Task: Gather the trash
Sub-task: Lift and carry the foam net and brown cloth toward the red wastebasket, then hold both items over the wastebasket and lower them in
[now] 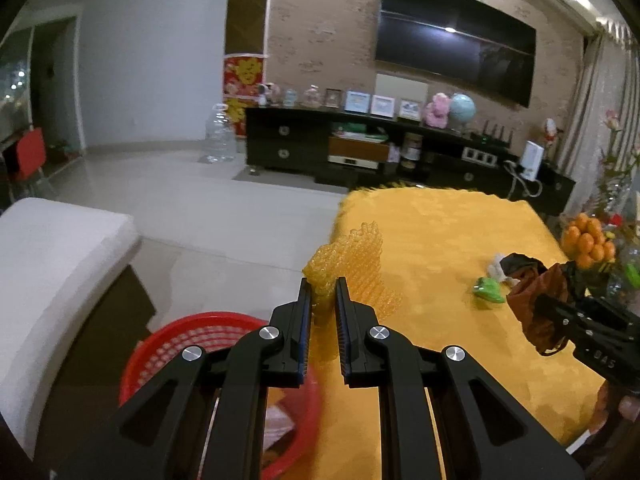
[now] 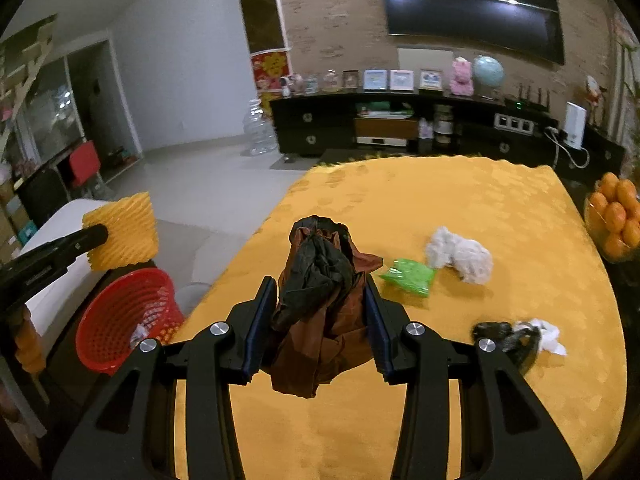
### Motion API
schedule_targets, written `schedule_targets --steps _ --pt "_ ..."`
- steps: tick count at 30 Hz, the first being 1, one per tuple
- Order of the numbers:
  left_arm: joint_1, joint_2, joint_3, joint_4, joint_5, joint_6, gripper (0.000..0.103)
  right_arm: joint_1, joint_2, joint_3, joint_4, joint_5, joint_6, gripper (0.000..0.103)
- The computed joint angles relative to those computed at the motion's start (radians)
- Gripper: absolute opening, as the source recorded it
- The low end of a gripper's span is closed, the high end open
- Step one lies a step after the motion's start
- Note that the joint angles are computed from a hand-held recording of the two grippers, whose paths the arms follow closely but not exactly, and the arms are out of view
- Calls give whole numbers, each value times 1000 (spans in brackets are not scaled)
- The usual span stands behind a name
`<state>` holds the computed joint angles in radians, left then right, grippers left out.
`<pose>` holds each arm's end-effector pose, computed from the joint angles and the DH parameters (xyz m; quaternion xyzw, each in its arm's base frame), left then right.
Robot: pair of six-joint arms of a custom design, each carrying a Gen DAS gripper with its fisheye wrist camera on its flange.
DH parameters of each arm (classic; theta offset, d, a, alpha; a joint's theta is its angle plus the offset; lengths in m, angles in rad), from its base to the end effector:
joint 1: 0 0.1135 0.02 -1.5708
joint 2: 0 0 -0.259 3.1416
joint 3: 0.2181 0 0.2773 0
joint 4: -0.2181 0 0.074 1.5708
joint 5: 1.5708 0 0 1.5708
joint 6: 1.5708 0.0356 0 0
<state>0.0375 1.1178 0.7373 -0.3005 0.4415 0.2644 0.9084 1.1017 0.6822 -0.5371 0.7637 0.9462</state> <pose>0.2632 -0.0054 0.2347 0.1933 0.8644 -0.1323 0.4449 0.1621 0.1678 0.2076 0.1293 0.8823 0.0113 0.4525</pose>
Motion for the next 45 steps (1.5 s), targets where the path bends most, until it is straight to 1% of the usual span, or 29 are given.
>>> schedule_targets --steps 8,14,19,23,33,38,42,45 --pt "113 51 36 -13 19 30 11 1 125 81 92 -48 -66 42" --pt "159 67 50 -16 3 31 11 14 237 163 147 -81 -113 42" --pt "195 94 71 -24 6 33 11 9 317 238 183 -124 -162 42" --pt "218 104 77 -13 -10 32 11 -2 360 289 215 -170 -198 42" --pt "260 153 104 -7 -29 28 11 -31 498 506 233 -263 -357 42" --pt "264 192 113 10 -61 35 11 -39 549 507 283 -303 -383 42" --pt "269 231 124 16 -84 38 11 -62 610 528 288 -354 -367 42" --pt "267 250 134 15 -95 34 11 -58 630 543 291 -360 -363 42"
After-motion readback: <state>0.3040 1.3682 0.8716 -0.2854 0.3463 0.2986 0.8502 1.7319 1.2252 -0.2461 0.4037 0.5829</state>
